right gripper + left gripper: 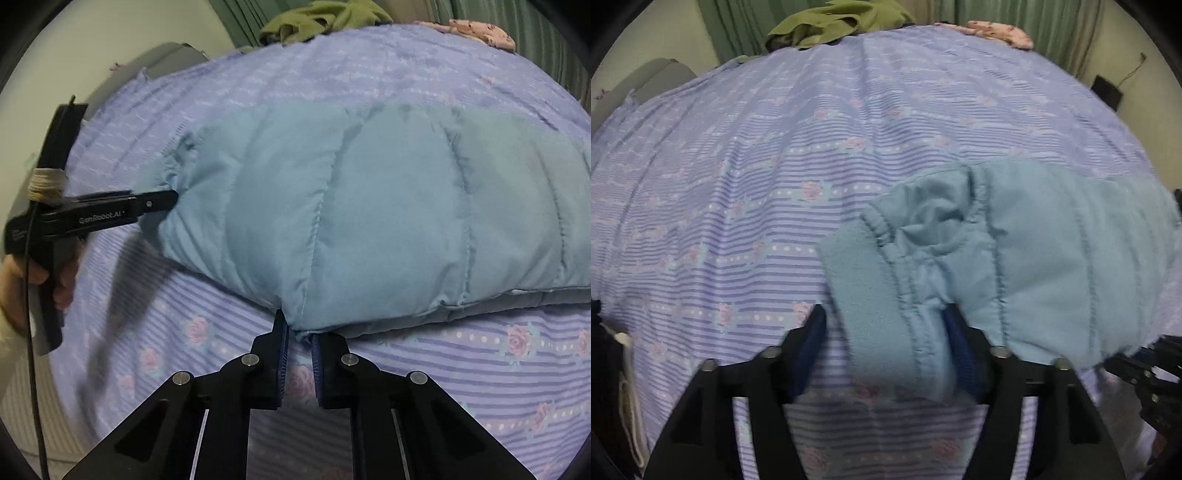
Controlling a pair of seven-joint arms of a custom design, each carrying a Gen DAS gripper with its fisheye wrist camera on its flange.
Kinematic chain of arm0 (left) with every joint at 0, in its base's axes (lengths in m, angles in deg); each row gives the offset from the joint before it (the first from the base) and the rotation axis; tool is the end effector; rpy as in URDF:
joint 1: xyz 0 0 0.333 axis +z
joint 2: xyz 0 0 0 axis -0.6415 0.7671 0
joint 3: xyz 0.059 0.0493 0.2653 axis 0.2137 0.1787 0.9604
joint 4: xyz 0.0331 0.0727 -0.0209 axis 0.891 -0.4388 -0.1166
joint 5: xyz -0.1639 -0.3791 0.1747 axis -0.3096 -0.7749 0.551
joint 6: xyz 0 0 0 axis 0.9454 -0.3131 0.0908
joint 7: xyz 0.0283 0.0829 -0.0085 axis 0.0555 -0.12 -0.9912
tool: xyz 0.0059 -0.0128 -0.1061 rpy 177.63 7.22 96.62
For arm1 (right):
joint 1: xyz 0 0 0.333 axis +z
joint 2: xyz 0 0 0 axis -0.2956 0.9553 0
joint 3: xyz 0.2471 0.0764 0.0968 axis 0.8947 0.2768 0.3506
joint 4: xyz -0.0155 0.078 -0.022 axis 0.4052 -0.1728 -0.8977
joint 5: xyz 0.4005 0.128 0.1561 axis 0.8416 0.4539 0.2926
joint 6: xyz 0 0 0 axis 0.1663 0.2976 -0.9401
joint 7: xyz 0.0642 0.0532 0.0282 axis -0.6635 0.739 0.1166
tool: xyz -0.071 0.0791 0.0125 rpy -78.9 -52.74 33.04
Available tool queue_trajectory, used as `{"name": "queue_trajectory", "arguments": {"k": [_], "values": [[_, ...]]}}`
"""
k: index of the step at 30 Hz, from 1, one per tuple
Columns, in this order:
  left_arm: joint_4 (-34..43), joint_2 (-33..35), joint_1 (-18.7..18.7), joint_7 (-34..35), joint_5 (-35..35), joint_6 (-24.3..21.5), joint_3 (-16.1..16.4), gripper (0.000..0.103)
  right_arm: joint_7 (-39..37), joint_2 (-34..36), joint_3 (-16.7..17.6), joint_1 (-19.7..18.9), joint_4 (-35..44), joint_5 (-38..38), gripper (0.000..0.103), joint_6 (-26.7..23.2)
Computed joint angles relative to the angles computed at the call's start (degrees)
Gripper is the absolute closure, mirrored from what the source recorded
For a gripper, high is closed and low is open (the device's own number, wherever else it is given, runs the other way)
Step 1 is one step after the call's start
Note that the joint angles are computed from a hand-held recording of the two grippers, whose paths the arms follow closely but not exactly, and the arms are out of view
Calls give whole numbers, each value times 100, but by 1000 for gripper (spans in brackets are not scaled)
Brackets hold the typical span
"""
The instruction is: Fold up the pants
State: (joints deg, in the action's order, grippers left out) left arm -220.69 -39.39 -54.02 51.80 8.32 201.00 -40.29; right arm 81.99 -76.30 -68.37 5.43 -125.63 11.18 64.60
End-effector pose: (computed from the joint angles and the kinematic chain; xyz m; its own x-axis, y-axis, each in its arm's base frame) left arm 0.4229 -0.2276 0.3329 0.3334 -0.9406 -0.0644 -0.8653 -0.2782 -0.4169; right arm 0.4895 0.2506 0.3127 0.6468 -0.6950 -0.3140 -0.7536 -0.5192 -0.4033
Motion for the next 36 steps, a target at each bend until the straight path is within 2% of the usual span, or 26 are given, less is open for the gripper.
{"name": "queue_trajectory", "arguments": {"k": [2, 4, 5, 7, 9, 13, 15, 17, 19, 21, 23, 25, 27, 30, 35, 36], "values": [[31, -67, -8, 2, -10, -193, -10, 25, 143, 4, -7, -26, 54, -58, 81, -78], [45, -299, -48, -29, 24, -490, -78, 25, 292, -250, -40, -72, -83, -97, 66, -111], [71, -433, -50, -123, 178, -695, -205, 25, 428, -445, -44, -100, -221, -153, 60, 50], [168, -666, -72, -346, 644, -1023, -505, 22, 635, -903, -73, -139, -559, -227, 38, 558], [299, -751, -225, -270, 833, -932, -545, 19, 963, -1291, -98, -238, -829, -435, 33, 1203], [708, -503, -285, -417, 1202, -411, -657, 20, 1398, -1462, -255, -445, -885, -856, 33, 1856], [958, -200, -238, -669, 1429, 37, -739, 20, 1606, -1376, -337, -593, -846, -1046, 33, 2182], [1264, 209, -158, -878, 1711, 323, -816, 22, 1934, -1182, -360, -843, -715, -1341, 32, 2294], [1640, 711, -154, -987, 1907, 490, -816, 29, 2102, -1012, -468, -960, -601, -1464, 32, 2272], [1988, 1221, -200, -1135, 2110, 741, -769, 37, 2025, -772, -723, -940, -426, -1224, 32, 2271], [2274, 1613, -282, -1309, 2312, 831, -690, 41, 2167, -463, -785, -1035, -191, -1106, 32, 2256], [2621, 2074, -394, -1464, 2443, 905, -577, 45, 2030, -222, -894, -1031, 4, -727, 32, 2171], [2888, 2440, -525, -1477, 2400, 957, -436, 55, 1771, 104, -965, -1025, 285, -102, 32, 2046], [3270, 2901, -722, -1323, 2217, 1035, -239, 68, 1537, 586, -867, -1177, 704, 669, 32, 1781], [3678, 3368, -978, -1364, 2248, 1145, 38, 71, 1537, 1240, -565, -1534, 1273, 1247, 32, 1426], [3738, 3453, -1004, -1366, 2221, 1164, 78, 74, 1379, 1374, -495, -1589, 1381, 1409, 30, 1420]]}}
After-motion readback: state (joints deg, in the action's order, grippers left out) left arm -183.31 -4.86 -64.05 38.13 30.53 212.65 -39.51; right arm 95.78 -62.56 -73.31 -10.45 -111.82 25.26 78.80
